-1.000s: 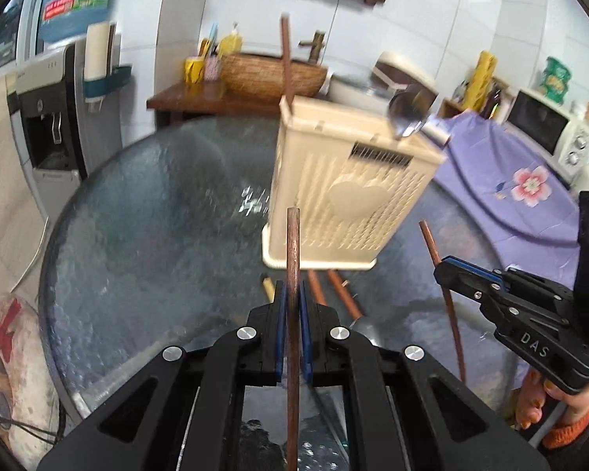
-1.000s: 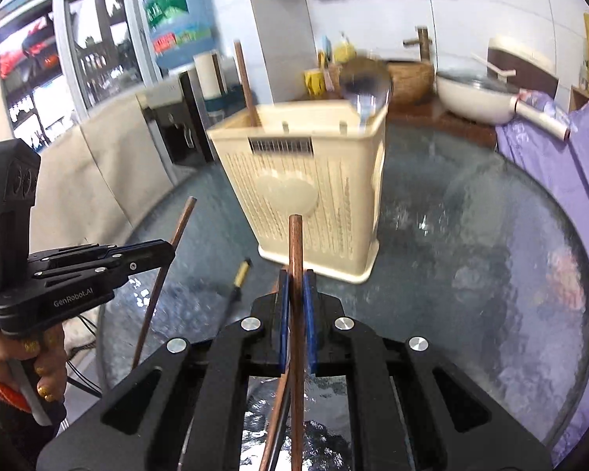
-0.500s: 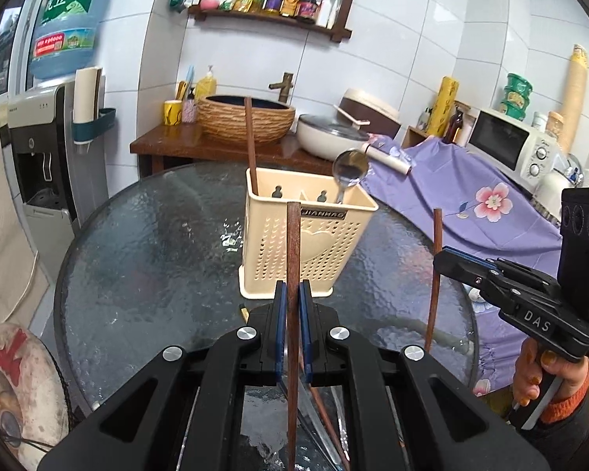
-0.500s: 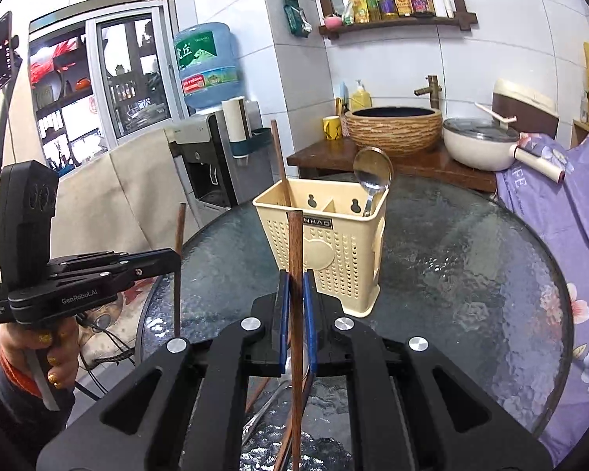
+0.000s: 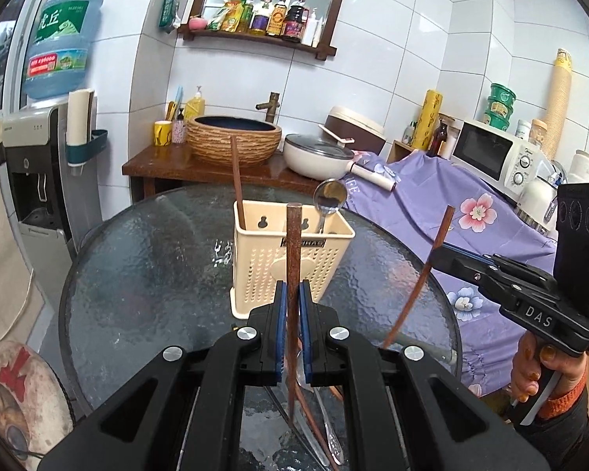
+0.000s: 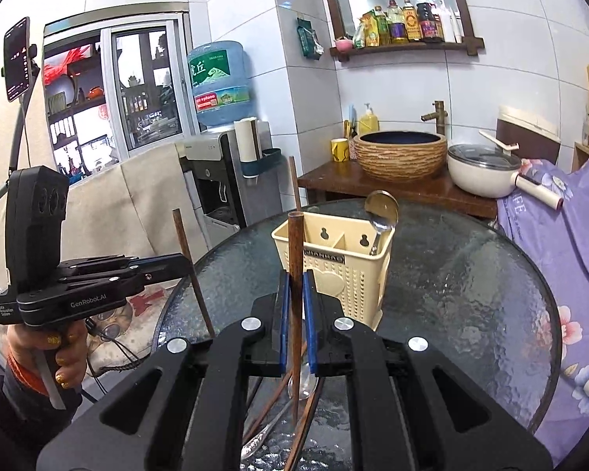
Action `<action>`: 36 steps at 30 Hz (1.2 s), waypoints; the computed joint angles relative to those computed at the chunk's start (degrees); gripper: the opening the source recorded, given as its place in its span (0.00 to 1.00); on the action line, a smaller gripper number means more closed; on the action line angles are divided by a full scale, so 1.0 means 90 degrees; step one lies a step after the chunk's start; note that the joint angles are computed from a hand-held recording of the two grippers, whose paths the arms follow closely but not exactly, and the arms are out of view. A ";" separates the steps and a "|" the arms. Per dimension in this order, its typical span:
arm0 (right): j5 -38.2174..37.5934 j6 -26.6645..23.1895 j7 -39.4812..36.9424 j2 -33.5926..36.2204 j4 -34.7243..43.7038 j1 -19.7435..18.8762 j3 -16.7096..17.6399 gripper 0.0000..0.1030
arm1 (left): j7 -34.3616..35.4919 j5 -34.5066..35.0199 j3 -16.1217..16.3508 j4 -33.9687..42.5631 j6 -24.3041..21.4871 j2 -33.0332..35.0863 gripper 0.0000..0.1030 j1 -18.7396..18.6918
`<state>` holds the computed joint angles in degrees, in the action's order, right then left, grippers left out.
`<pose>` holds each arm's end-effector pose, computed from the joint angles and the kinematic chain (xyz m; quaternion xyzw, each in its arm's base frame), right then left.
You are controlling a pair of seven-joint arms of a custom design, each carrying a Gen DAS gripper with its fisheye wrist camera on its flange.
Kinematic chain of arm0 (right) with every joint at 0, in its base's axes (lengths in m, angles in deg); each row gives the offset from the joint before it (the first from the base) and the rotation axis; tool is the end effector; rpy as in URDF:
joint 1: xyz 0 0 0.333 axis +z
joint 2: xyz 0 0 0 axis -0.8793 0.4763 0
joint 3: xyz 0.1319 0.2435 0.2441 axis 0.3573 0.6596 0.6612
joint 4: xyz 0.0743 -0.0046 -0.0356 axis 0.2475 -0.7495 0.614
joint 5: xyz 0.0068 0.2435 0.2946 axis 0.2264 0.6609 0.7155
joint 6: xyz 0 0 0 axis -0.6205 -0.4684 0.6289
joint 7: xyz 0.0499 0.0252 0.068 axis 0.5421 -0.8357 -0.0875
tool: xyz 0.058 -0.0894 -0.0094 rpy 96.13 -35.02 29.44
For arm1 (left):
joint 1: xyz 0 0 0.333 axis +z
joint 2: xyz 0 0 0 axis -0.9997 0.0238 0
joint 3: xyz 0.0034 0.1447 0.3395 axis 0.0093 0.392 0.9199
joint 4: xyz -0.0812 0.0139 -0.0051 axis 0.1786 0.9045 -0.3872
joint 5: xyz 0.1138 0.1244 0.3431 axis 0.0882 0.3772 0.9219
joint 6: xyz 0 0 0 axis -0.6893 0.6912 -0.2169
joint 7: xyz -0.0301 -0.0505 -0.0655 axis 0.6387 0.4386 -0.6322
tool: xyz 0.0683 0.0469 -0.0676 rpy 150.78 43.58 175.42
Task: Organize utensils
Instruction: 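Lift the chopstick over the holder with the left tool while the right tool carries its chopstick, then drop the chopstick into the holder with the left tool while the right tool releases its chopstick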
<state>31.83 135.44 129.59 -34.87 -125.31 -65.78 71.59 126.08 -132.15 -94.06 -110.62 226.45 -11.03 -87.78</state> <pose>0.6105 0.1607 0.5266 -0.6509 0.5356 -0.2696 0.4656 0.6419 -0.0862 0.5203 -0.4625 0.7261 -0.4819 0.1629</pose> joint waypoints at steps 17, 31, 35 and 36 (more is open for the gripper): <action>0.0039 -0.1300 -0.0308 0.0555 0.2416 -0.0477 0.0692 0.07 | -0.2048 0.1968 -0.0096 0.2039 0.0130 0.0599 0.06 -0.0109; 0.0495 -0.1734 0.0058 0.1533 0.3940 0.2039 -0.2424 0.07 | -0.4603 0.4431 -0.0133 0.3419 0.0817 0.1930 0.06 -0.0440; 0.0923 -0.1823 -0.0281 0.1785 0.3911 0.1930 -0.2226 0.07 | -0.5052 0.4896 -0.0202 0.3348 0.0796 0.2180 0.06 -0.0377; 0.0996 -0.1837 -0.0335 0.1839 0.3909 0.1972 -0.2274 0.07 | -0.5121 0.4989 -0.0244 0.3327 0.0800 0.2221 0.06 -0.0338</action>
